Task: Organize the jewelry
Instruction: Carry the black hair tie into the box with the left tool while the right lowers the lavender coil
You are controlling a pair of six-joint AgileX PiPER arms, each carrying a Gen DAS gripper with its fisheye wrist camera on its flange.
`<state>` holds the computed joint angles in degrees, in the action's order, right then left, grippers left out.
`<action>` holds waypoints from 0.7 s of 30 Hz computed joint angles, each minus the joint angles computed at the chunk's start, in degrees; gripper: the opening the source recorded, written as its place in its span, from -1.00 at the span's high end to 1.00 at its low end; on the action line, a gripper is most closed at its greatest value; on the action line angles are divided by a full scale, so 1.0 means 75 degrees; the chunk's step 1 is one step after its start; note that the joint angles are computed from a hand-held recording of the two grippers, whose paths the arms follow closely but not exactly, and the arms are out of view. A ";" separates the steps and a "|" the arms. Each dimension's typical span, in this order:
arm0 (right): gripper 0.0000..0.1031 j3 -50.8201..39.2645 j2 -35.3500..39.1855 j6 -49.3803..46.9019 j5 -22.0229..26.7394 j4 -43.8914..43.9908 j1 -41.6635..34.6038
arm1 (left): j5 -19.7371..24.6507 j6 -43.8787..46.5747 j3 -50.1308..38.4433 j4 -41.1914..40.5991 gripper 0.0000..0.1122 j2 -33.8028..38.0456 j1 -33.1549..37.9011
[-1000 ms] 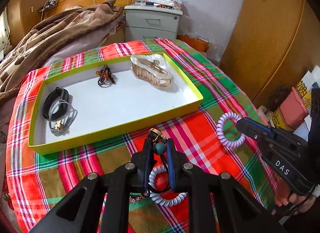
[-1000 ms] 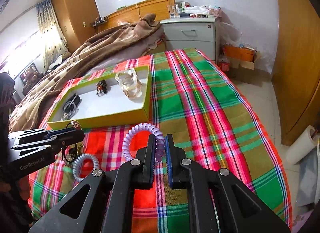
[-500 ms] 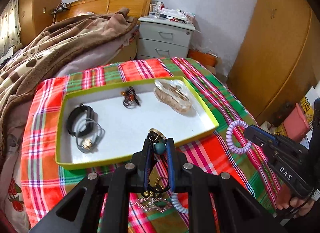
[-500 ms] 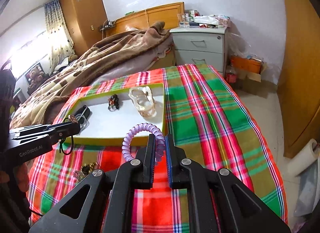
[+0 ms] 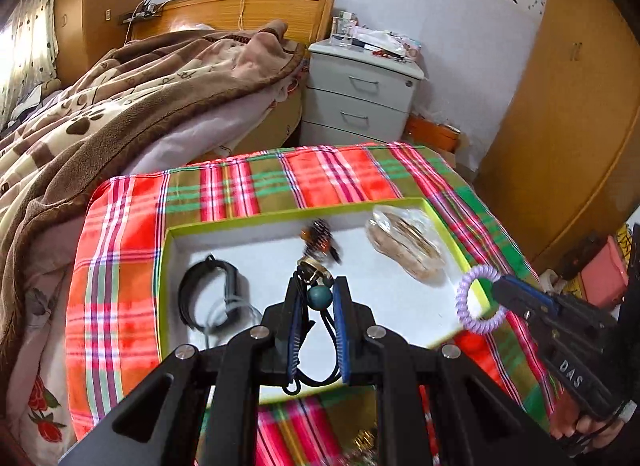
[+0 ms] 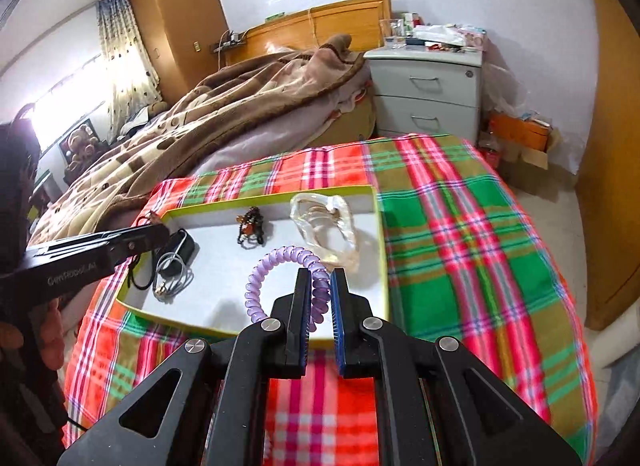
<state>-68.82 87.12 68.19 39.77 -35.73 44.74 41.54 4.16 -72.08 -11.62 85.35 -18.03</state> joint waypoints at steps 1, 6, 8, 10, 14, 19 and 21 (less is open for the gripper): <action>0.81 -0.0161 0.0167 -0.0131 -0.0017 0.0081 -0.0037 | 0.0060 0.0104 -0.0156 -0.0108 0.72 0.0174 0.0103; 0.81 -0.0758 0.0837 -0.0731 -0.0068 0.0476 -0.0171 | 0.0198 0.0317 -0.0718 -0.0307 0.72 0.0866 0.0384; 0.81 -0.0924 0.1051 -0.0997 -0.0083 0.0679 -0.0229 | 0.0240 0.0359 -0.0886 -0.0330 0.72 0.1074 0.0421; 0.81 -0.1061 0.1248 -0.1136 -0.0077 0.0785 -0.0260 | 0.0287 0.0352 -0.1070 -0.0310 0.72 0.1320 0.0458; 0.81 -0.1232 0.1517 -0.1410 -0.0108 0.1035 -0.0367 | 0.0399 0.0345 -0.1437 -0.0271 0.72 0.1774 0.0492; 0.81 -0.1467 0.1780 -0.1581 0.0007 0.1131 -0.0397 | 0.0492 0.0369 -0.1818 -0.0327 0.72 0.2228 0.0542; 0.81 -0.1560 0.1896 -0.1631 0.0079 0.1123 -0.0383 | 0.0536 0.0335 -0.1968 -0.0296 0.72 0.2406 0.0547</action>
